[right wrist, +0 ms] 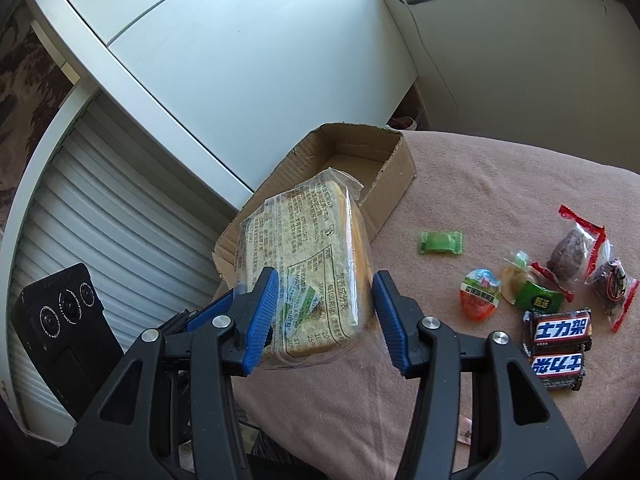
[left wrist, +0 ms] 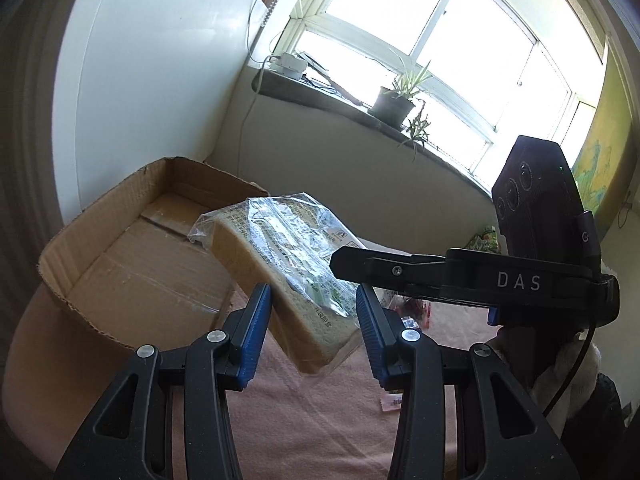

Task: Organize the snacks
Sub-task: 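Carry the bread loaf with the right tool into the cardboard box, then open the right tool to release the loaf and withdraw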

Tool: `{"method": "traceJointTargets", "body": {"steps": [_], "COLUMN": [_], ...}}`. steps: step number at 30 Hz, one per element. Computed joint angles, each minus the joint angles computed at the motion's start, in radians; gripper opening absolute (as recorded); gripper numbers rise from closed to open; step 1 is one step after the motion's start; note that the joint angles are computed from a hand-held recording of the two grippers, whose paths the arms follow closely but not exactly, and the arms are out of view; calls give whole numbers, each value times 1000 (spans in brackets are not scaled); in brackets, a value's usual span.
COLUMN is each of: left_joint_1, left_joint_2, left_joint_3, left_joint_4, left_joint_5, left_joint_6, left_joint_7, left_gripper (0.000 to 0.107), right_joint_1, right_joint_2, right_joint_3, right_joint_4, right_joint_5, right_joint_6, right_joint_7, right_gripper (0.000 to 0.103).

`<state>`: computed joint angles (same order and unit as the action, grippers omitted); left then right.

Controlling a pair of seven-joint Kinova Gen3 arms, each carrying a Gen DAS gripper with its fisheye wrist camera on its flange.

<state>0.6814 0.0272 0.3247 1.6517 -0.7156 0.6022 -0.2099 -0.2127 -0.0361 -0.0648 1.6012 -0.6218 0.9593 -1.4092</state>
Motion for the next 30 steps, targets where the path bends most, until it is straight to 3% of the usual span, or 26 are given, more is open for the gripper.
{"method": "traceJointTargets", "body": {"steps": [4,21,30], "left_joint_1": [-42,-198,-167], "left_joint_2": [-17,-65,-59], "left_joint_3": [-23,-26,7], "left_joint_4": [10,97,79], "left_joint_5": [72,183,44], "left_joint_6": [-4,-26,94], "left_joint_7": [-82,-170,-85], "left_gripper": [41,41,41], "right_joint_1": [-27,-110,-149], "right_joint_2": [52,251,217], "right_joint_3": [-30,-126,-122], "right_joint_4": [-32,-183,-165], "right_joint_5": [3,91,199], "right_joint_6": [-33,-87,-117], "right_joint_7": [-25,-116,-175], "right_gripper": [52,52,52]}}
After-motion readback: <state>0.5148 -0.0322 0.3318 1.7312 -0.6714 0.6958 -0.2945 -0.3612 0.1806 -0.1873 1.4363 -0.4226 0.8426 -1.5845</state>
